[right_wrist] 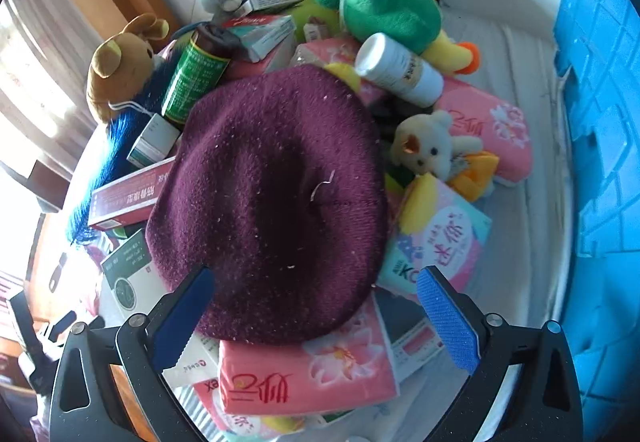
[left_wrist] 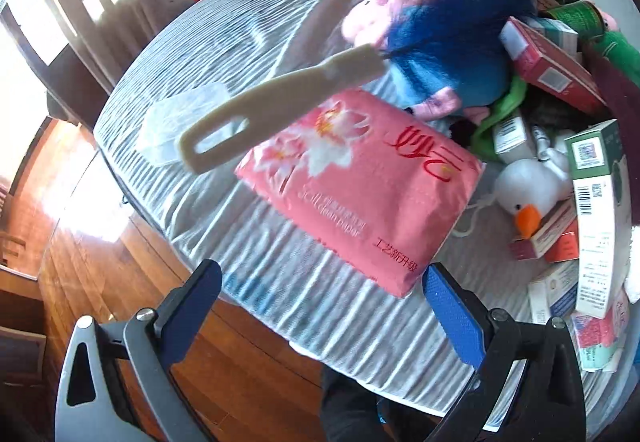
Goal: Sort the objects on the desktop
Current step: 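Move both grippers back over the pile of items, then grasp the pink tissue pack with the left gripper while the right grasps the maroon hat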
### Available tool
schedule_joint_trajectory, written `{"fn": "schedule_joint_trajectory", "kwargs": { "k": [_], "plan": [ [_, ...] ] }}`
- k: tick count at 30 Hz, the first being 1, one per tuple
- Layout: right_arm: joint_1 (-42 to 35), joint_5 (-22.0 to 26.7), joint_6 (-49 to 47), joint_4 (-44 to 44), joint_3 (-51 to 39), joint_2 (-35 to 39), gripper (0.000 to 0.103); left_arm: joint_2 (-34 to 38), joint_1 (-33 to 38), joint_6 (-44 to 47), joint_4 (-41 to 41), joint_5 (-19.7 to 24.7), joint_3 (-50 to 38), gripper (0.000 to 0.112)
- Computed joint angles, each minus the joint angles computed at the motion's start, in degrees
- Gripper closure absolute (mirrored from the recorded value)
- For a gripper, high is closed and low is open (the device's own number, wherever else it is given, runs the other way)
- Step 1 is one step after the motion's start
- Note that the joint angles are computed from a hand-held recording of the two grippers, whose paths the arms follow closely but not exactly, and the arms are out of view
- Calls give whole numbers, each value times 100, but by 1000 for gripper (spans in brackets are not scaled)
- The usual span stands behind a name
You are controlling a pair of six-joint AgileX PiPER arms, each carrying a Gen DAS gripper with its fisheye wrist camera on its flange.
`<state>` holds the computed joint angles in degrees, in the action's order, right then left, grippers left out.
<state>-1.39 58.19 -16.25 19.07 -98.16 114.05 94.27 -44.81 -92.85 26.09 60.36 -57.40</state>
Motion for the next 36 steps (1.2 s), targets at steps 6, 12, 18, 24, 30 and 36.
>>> {"fn": "schedule_joint_trajectory", "kwargs": {
  "k": [6,12,18,24,30,36],
  "plan": [
    [9,23,-38,121,-132,100,0,-418,-98,-516,-151,548,66,10],
    [-1,95,75,177,-352,254,0,100,190,-361,-5,518,-1088,10],
    [-54,176,173,198,-489,345,0,775,919,7,-421,172,-1350,10],
    [-51,234,391,162,-665,571,0,1060,1113,185,-409,110,-1285,10],
    [50,217,487,282,-775,783,0,896,1587,612,-1139,-1154,-538,10],
    [284,87,482,77,-757,755,6,1085,1519,705,-978,-1044,-617,9]
  ]
}}
